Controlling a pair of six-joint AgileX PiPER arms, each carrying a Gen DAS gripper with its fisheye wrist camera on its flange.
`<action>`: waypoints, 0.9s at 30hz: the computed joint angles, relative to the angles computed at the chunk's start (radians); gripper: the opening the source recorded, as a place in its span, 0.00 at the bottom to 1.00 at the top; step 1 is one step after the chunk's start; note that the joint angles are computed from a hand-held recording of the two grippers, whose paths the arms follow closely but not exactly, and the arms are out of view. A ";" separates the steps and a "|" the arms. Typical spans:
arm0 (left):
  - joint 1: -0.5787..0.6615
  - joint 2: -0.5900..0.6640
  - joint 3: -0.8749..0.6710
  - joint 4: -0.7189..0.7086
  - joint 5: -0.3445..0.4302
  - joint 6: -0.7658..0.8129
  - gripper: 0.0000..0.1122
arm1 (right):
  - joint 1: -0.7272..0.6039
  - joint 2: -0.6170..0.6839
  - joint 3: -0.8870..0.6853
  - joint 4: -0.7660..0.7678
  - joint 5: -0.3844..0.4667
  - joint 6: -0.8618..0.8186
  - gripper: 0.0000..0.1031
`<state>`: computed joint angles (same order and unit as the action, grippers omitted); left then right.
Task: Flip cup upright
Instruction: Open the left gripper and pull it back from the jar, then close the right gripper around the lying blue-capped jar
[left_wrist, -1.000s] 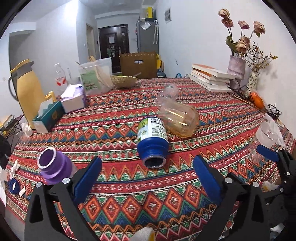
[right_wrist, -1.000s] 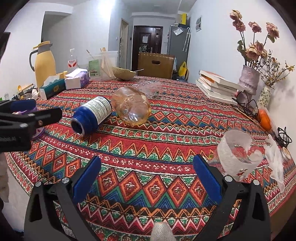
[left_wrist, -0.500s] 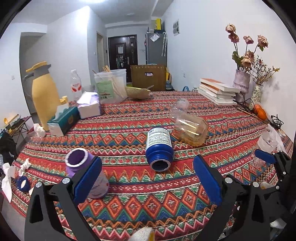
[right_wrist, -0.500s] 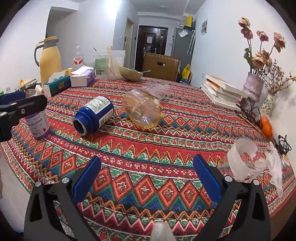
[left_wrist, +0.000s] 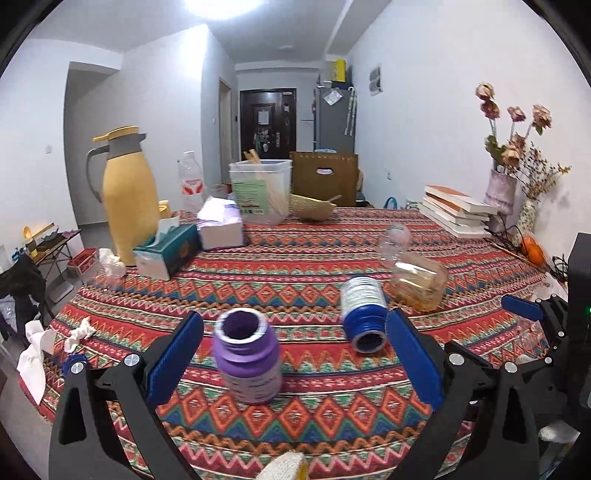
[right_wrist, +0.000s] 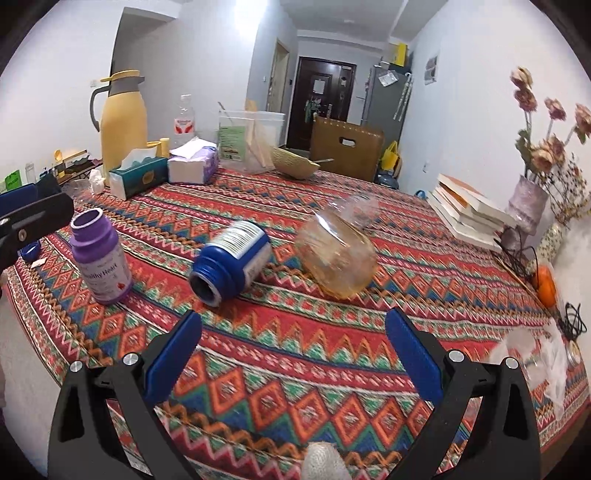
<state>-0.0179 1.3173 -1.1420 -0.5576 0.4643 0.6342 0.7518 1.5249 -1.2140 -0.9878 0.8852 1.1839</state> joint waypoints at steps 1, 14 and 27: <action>0.023 0.006 -0.003 -0.034 0.007 0.036 0.85 | -0.002 0.021 -0.028 0.012 0.000 -0.018 0.93; 0.216 0.118 -0.082 -0.259 0.136 0.348 0.85 | -0.155 0.274 -0.445 0.458 0.050 -0.420 0.93; 0.262 0.208 -0.155 -0.318 0.258 0.467 0.85 | -0.222 0.574 -0.912 0.590 0.287 -0.564 0.93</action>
<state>0.2439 1.5256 -1.2975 -0.8757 0.7224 1.1009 0.5301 2.0988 -2.1261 -0.3978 1.1723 0.6198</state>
